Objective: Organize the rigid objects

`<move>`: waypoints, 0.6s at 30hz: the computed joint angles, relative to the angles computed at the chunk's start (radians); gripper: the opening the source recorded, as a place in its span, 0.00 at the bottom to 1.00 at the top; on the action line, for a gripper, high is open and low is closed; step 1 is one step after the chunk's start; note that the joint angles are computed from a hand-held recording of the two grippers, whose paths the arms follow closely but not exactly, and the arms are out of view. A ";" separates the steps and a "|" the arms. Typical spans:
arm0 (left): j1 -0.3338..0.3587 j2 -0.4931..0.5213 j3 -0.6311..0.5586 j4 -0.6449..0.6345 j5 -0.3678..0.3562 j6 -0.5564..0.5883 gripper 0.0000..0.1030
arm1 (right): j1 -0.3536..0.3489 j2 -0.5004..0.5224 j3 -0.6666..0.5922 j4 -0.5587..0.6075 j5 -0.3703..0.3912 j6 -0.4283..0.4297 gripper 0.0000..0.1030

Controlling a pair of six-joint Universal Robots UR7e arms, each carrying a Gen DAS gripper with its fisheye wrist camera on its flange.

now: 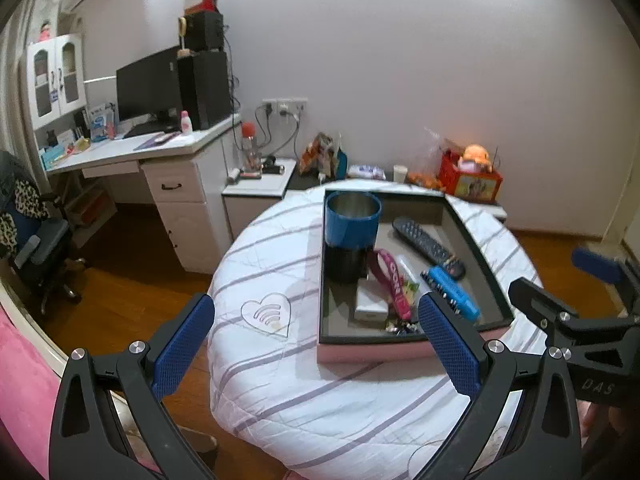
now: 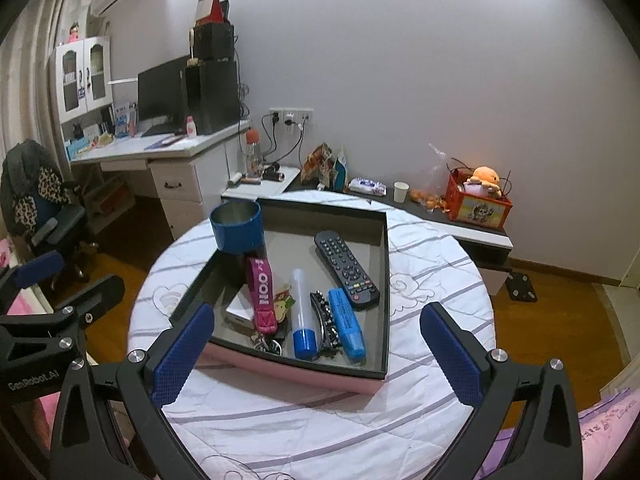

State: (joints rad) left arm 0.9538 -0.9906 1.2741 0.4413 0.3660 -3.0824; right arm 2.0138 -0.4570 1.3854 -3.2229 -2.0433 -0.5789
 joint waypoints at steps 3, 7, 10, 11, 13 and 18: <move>0.014 0.036 -0.045 0.044 0.006 -0.010 1.00 | -0.008 0.005 -0.020 0.042 -0.003 -0.004 1.00; 0.033 0.097 -0.127 0.110 0.022 -0.024 1.00 | -0.026 0.017 -0.062 0.096 -0.007 0.002 1.00; 0.043 0.149 -0.195 0.166 0.035 -0.034 1.00 | -0.039 0.025 -0.091 0.129 -0.008 -0.006 1.00; 0.046 0.166 -0.217 0.176 0.033 -0.030 1.00 | -0.044 0.028 -0.104 0.143 -0.008 -0.009 1.00; 0.053 0.207 -0.270 0.213 0.037 -0.036 1.00 | -0.054 0.029 -0.120 0.165 -0.001 -0.008 1.00; 0.067 0.290 -0.384 0.286 0.051 -0.042 1.00 | -0.083 0.038 -0.166 0.206 0.022 -0.001 1.00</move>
